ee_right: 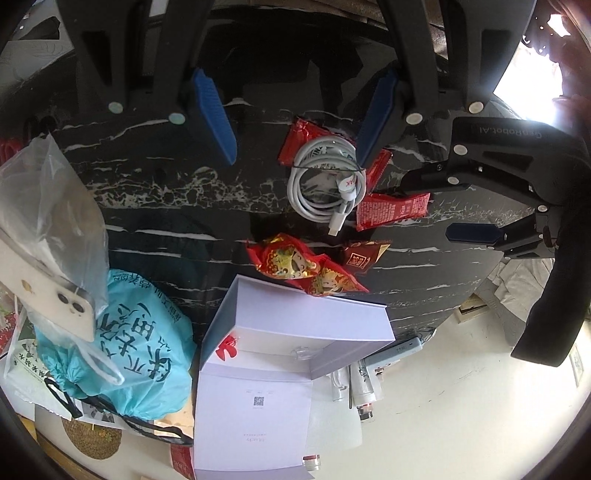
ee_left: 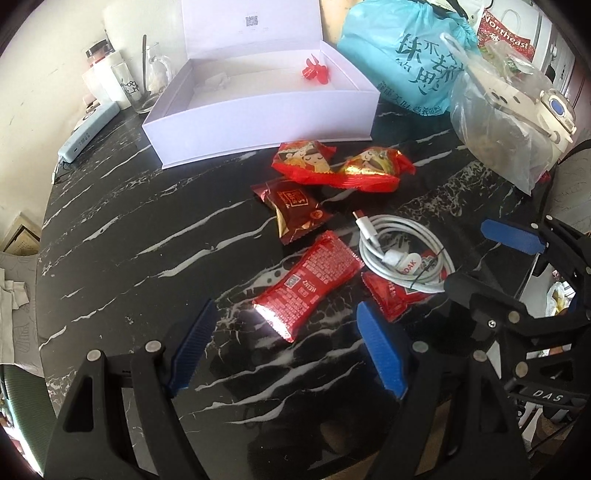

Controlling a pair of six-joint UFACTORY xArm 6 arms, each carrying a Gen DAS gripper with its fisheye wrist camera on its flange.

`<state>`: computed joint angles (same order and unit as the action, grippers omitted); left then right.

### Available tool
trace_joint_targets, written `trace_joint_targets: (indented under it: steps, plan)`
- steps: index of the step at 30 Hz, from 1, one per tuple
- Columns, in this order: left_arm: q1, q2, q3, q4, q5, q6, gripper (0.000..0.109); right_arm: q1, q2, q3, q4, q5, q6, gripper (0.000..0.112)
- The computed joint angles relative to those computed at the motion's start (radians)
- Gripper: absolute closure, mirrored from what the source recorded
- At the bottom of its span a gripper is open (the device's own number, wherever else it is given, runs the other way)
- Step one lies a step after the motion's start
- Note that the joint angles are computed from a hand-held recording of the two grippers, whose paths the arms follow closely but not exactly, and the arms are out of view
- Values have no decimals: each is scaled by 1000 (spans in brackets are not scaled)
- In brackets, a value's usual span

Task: Organize objects
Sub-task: 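Grasp the red snack packet with the left tool while the right tool grasps the white cable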

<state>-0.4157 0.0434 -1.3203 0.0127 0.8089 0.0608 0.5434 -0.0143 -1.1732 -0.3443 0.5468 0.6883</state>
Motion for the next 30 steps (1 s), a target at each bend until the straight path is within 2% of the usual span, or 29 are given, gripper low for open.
trace_joint_targets:
  steps: [5, 15, 26, 28, 29, 30]
  plan:
    - [15, 15, 2, 10, -14, 17, 31, -6, 23, -1, 55, -36, -40, 43]
    - [24, 36, -9, -65, -22, 155, 31, -8, 96, -81, 88, -15, -86, 37]
    - [37, 85, -69, -128, 16, 201, 31, -15, 118, -90, 98, -37, -98, 37]
    - [42, 86, -69, -152, 16, 214, 31, -12, 117, -89, 80, -40, -98, 44]
    - [42, 85, -66, -151, 13, 217, 31, -11, 115, -86, 84, -46, -111, 58]
    - [41, 83, -61, -155, 6, 221, 31, -10, 115, -84, 95, -49, -122, 58]
